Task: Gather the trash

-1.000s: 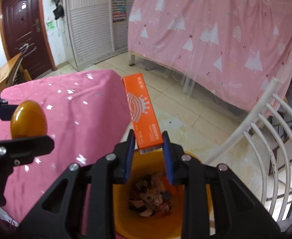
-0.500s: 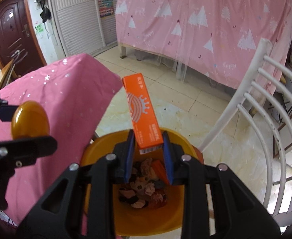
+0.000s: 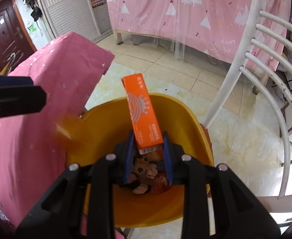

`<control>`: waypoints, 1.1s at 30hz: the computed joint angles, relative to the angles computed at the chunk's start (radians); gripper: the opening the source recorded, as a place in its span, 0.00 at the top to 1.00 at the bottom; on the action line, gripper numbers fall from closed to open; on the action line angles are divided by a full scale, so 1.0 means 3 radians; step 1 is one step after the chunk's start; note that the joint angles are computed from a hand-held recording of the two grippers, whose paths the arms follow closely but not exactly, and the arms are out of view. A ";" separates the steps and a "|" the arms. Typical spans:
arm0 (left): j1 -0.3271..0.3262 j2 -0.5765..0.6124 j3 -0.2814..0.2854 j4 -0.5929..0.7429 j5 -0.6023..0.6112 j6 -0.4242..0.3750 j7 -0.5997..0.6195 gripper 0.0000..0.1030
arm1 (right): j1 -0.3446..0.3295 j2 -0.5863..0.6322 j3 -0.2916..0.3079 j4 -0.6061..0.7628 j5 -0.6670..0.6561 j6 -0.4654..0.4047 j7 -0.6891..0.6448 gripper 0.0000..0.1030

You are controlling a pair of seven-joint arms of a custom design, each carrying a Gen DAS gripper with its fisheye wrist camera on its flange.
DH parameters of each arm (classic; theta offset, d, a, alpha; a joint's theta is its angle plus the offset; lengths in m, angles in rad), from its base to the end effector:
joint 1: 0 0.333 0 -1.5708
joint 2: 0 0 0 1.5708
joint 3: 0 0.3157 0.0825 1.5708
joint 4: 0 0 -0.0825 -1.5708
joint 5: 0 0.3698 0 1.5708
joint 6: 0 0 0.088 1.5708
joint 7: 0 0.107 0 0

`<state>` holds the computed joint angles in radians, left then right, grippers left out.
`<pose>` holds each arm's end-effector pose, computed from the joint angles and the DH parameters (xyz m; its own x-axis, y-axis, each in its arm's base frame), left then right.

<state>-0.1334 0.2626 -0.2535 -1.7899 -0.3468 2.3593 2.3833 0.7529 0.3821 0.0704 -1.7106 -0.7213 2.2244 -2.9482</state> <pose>0.5988 -0.2348 0.4487 -0.8322 -0.5508 0.0639 -0.5190 0.7331 -0.4395 0.4682 0.4673 0.3946 -0.4774 -0.8708 -0.1174 -0.7050 0.4594 -0.5403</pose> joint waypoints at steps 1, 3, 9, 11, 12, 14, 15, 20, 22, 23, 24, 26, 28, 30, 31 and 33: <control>0.0003 -0.0005 0.0000 -0.0006 -0.0006 0.0001 -0.0001 0.44 | 0.0003 0.0003 0.0001 0.0001 -0.0001 0.0005 0.0007 0.75; 0.0017 -0.0016 0.0002 -0.0012 -0.0026 -0.0016 0.0007 0.44 | 0.0011 0.0019 0.0005 0.0019 0.0010 -0.0005 0.0005 0.75; 0.0146 -0.0096 0.0013 -0.0019 -0.0323 -0.0104 0.0162 0.38 | 0.0020 0.0044 -0.0012 0.0045 0.0059 -0.0019 0.0034 0.49; 0.0190 -0.0117 0.0030 -0.0022 -0.0430 -0.0121 0.0232 0.34 | 0.0028 0.0061 -0.0012 0.0077 0.0064 -0.0046 0.0041 0.47; 0.0229 -0.0135 0.0042 -0.0031 -0.0517 -0.0131 0.0276 0.31 | 0.0030 0.0072 -0.0011 0.0099 0.0069 -0.0055 0.0033 0.47; 0.0291 -0.0154 0.0062 -0.0036 -0.0678 -0.0148 0.0364 0.28 | 0.0039 0.0097 -0.0014 0.0144 0.0074 -0.0087 0.0006 0.47; 0.0338 -0.0175 0.0076 -0.0059 -0.0793 -0.0132 0.0433 0.27 | 0.0043 0.0103 -0.0017 0.0159 0.0073 -0.0091 0.0000 0.46; 0.0469 -0.0252 0.0140 -0.0162 -0.1180 0.0029 0.0713 0.20 | 0.0122 0.0207 -0.0045 0.0420 0.0028 -0.0287 -0.0055 0.46; 0.0521 -0.0292 0.0165 -0.0215 -0.1337 0.0125 0.0880 0.16 | 0.0168 0.0257 -0.0070 0.0542 -0.0002 -0.0400 -0.0043 0.44; 0.0541 -0.0311 0.0176 -0.0247 -0.1419 0.0182 0.0955 0.14 | 0.0182 0.0263 -0.0081 0.0572 -0.0016 -0.0437 -0.0033 0.41; 0.0562 -0.0330 0.0187 -0.0276 -0.1503 0.0229 0.1033 0.11 | 0.0199 0.0283 -0.0089 0.0628 -0.0030 -0.0485 -0.0034 0.40; 0.0615 -0.0356 0.0221 -0.0303 -0.1659 0.0254 0.1181 0.08 | 0.0237 0.0338 -0.0101 0.0767 -0.0056 -0.0595 -0.0061 0.38; 0.0658 -0.0346 0.0263 -0.0278 -0.1717 0.0208 0.1236 0.08 | 0.0285 0.0438 -0.0113 0.0979 -0.0070 -0.0738 -0.0153 0.34; 0.0713 -0.0335 0.0301 -0.0261 -0.1775 0.0148 0.1292 0.08 | 0.0338 0.0533 -0.0131 0.1166 -0.0072 -0.0857 -0.0237 0.31; 0.0733 -0.0336 0.0311 -0.0267 -0.1804 0.0144 0.1327 0.08 | 0.0370 0.0586 -0.0145 0.1273 -0.0073 -0.0928 -0.0276 0.31; 0.0782 -0.0360 0.0334 -0.0311 -0.1889 0.0172 0.1448 0.08 | 0.0459 0.0736 -0.0187 0.1569 -0.0073 -0.1136 -0.0353 0.22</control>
